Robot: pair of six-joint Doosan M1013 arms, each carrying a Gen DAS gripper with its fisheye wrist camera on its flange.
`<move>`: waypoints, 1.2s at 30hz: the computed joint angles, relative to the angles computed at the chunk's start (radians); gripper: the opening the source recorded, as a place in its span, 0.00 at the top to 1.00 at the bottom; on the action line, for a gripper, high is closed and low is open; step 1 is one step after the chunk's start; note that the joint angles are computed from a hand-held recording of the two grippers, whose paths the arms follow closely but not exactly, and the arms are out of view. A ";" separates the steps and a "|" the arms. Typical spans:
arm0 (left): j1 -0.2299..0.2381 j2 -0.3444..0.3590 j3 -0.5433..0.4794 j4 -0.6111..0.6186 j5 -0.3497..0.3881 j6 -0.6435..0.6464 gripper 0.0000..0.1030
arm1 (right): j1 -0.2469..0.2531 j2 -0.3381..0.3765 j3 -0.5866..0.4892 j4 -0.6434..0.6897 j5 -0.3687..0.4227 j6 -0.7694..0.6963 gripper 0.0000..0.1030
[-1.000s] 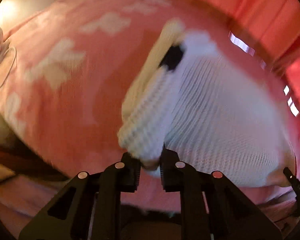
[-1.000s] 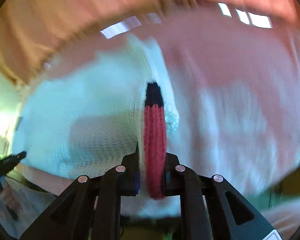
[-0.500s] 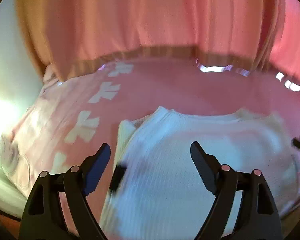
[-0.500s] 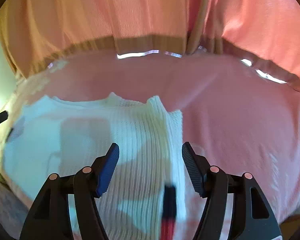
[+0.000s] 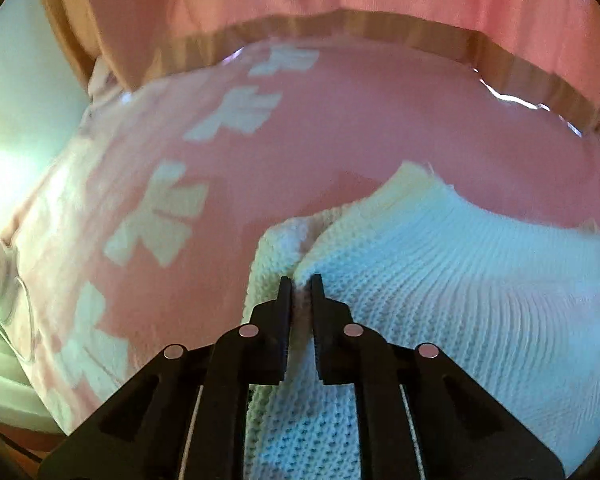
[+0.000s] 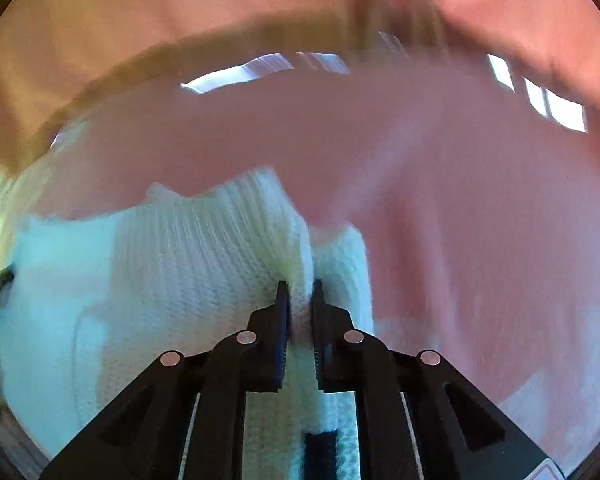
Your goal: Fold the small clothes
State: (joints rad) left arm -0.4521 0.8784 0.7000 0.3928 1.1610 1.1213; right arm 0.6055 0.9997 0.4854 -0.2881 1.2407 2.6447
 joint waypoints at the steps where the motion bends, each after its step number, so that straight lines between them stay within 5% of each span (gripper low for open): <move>1: -0.004 -0.023 0.029 -0.007 -0.032 0.004 0.89 | 0.015 -0.001 -0.019 -0.072 0.022 0.004 0.86; 4: -0.022 -0.111 0.147 -0.018 -0.160 -0.008 0.86 | 0.080 -0.035 -0.008 -0.275 -0.044 -0.013 0.82; 7: -0.039 -0.173 0.243 -0.100 -0.248 0.034 0.81 | 0.119 -0.026 -0.027 -0.187 -0.185 -0.118 0.83; 12: -0.067 -0.121 0.224 -0.132 -0.147 0.073 0.78 | 0.117 0.106 -0.199 0.046 -0.112 -0.224 0.90; 14: -0.079 -0.126 0.246 -0.052 -0.175 0.055 0.78 | 0.113 0.068 -0.110 0.002 -0.115 -0.179 1.00; 20: -0.051 -0.149 0.275 -0.073 -0.185 0.027 0.77 | 0.086 -0.144 0.271 -0.192 -0.081 0.262 1.00; 22: -0.036 -0.152 0.275 -0.121 -0.192 0.018 0.77 | 0.090 -0.169 0.307 -0.197 -0.157 0.312 0.97; 24: -0.044 -0.149 0.274 -0.093 -0.186 0.011 0.77 | 0.112 -0.150 0.266 -0.179 -0.212 0.198 0.97; 27: -0.061 -0.147 0.275 -0.040 -0.172 0.007 0.78 | 0.146 -0.049 0.098 -0.124 -0.048 -0.024 1.00; 32: -0.075 -0.169 0.310 -0.012 -0.175 0.007 0.76 | 0.151 -0.108 0.186 -0.143 -0.053 0.144 0.99; 36: -0.086 -0.182 0.326 -0.011 -0.181 0.006 0.75 | 0.170 -0.028 0.019 -0.183 0.012 0.029 0.96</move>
